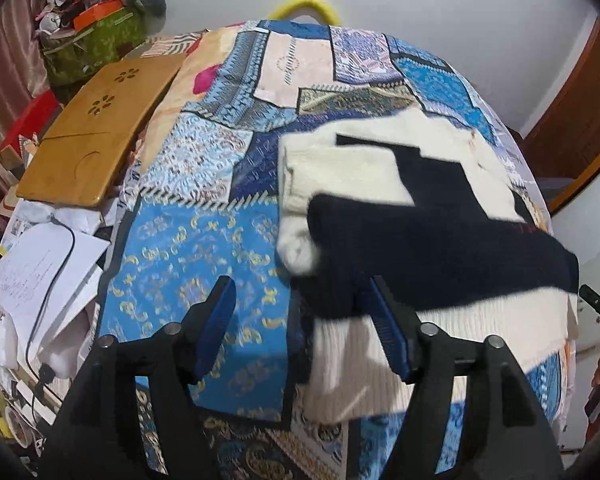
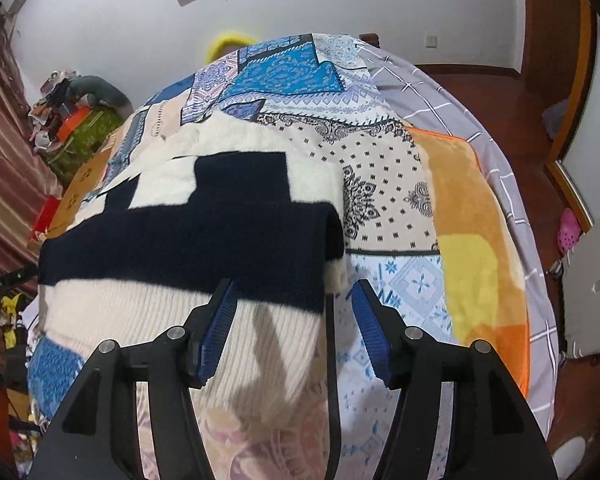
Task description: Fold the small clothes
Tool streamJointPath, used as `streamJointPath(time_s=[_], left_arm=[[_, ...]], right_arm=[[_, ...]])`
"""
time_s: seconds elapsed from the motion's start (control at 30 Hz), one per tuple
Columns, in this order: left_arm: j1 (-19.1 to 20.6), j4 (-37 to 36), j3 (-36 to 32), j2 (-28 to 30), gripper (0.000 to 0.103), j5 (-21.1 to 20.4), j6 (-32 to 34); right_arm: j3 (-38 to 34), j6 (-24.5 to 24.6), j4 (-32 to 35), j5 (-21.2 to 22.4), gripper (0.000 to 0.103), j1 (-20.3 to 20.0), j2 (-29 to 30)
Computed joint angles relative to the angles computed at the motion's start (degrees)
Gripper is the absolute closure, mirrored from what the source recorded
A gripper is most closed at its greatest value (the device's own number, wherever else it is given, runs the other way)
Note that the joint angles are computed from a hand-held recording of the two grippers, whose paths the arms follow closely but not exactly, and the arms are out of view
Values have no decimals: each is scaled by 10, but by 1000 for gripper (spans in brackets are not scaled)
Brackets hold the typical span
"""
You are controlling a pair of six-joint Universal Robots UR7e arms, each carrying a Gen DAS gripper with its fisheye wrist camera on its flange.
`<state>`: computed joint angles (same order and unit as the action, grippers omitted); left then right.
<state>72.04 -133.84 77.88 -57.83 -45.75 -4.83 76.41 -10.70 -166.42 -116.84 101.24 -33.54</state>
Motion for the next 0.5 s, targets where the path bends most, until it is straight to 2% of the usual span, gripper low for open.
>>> streamJointPath(time_s=[0.43, 0.5], left_arm=[[10, 49, 52, -26, 33, -48, -63], [11, 49, 56, -28, 33, -54, -65]], right_arm=[[60, 16, -3, 23, 47, -9, -17], [63, 15, -5, 28, 55, -10, -16]])
